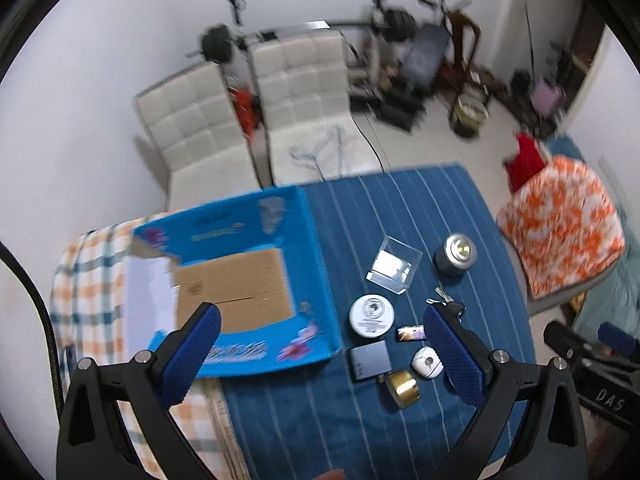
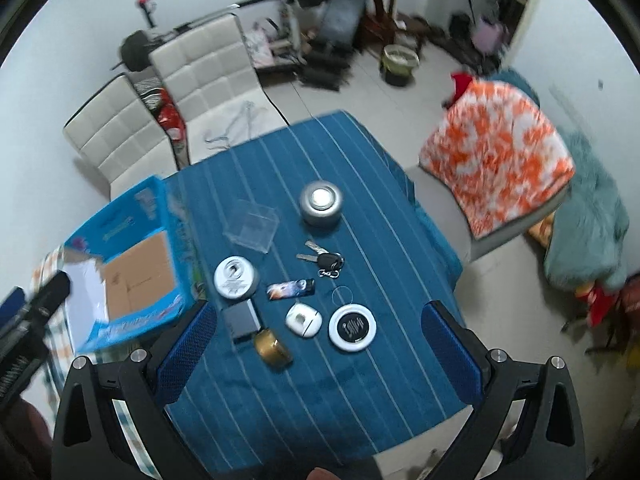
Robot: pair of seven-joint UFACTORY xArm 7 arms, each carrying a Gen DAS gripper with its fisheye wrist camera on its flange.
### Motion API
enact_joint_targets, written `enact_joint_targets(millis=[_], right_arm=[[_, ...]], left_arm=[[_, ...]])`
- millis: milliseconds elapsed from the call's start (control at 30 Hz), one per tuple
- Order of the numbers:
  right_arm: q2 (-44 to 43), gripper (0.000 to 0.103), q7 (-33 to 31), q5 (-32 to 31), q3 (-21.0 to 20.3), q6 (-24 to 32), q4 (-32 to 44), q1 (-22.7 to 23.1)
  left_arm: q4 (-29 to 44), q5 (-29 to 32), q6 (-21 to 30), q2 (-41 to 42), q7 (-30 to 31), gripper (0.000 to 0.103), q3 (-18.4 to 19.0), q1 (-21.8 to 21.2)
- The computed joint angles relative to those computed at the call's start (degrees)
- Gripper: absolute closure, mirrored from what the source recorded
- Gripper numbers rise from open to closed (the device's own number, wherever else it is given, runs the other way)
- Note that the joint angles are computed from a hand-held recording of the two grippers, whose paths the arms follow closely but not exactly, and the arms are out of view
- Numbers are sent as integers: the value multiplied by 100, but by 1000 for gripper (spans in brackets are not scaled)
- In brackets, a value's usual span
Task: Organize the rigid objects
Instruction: 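Grasp the clear plastic box with the left tool while the right tool grasps the silver tin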
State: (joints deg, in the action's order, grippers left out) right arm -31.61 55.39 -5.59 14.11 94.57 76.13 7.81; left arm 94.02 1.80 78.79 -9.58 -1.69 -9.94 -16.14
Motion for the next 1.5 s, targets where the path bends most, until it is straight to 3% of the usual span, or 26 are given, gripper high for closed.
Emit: enact_joint_targets(millis=[133, 267, 500, 833, 1000, 1233, 1267, 1300, 1333, 1500], right_arm=[[0, 0, -482, 165, -709, -911, -1011, -170], [544, 0, -1038, 424, -1184, -1783, -1510, -411], [1960, 0, -2281, 1189, -1641, -2965, -1716, -729], [3218, 7, -3291, 2337, -1569, -3415, -1555, -923], [3610, 27, -3279, 2122, -1514, -3394, -1458, -974], [3585, 29, -3370, 2109, -1488, -3506, -1566, -1015], [3601, 29, -3314, 2060, -1471, -3465, -1519, -994], [3633, 29, -3267, 2004, -1460, -3437, -1477, -977], [3665, 28, -3194, 1937, -1441, -3383, -1422, -947], [3878, 29, -2888, 1697, -1392, -3078, -1045, -836]], left_arm=[[382, 425, -178, 948, -269, 0, -241, -272], [954, 757, -138, 1947, -211, 10, -211, -693], [1821, 392, 453, 3128, 1, 13, 62, -995], [2178, 133, 942, 3783, 365, 13, 162, -1144], [2291, 255, 1090, 3998, 443, 13, 199, -1304], [2759, 350, 1427, 4531, 493, 13, 267, -1468], [2722, 289, 1381, 4546, 528, 16, 248, -1454], [2704, 251, 1367, 4553, 525, 33, 248, -1450], [2709, 257, 1398, 4575, 495, 38, 265, -1468], [2571, 255, 1194, 4482, 314, 39, 298, -1496]])
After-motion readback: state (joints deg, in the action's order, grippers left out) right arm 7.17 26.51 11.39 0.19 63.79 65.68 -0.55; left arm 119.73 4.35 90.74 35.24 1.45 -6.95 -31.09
